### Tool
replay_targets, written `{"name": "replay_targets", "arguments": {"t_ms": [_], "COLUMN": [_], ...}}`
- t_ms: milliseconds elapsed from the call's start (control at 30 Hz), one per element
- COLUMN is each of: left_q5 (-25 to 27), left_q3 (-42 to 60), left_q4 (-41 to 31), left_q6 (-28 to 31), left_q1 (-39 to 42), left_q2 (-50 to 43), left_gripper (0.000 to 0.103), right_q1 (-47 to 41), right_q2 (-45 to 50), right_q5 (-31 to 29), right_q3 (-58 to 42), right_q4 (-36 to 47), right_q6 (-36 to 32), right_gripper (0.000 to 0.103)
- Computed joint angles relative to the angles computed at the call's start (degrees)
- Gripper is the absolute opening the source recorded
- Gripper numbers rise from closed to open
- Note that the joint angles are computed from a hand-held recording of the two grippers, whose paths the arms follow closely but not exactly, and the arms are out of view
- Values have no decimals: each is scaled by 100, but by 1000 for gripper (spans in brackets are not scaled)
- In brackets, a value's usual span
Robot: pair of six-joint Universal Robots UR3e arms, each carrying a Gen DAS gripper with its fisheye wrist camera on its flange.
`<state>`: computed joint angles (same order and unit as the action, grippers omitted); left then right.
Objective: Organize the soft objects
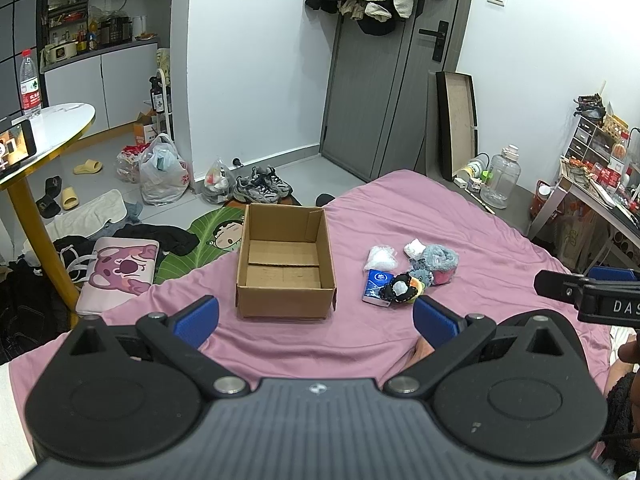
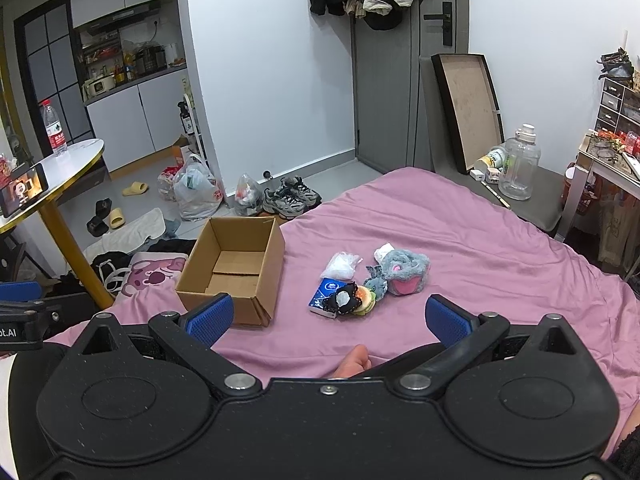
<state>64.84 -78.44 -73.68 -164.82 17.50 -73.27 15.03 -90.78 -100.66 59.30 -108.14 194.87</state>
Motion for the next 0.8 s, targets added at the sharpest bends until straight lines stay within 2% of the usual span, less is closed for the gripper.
{"name": "replay_targets", "arguments": {"t_ms": [433,533,800], "left_q5": [-58,191,366], "left_q3": [178,184,44], "left_q4": [-9,216,751], "left_q6": [74,16,-270], "left_q1": [-13,-264,-656], "left_q2": [-131,-317,-811], "left_gripper": [102,102,102], "right_q1": [-142,-326,-880], "right_q2": [-12,-73,-272], "right_q5": [118,357,1063], "right_q3": [438,676,1473], "right_q4": [-293,-401,-831], "right_q6": [62,3,-171], "right_gripper": [103,103,103]}}
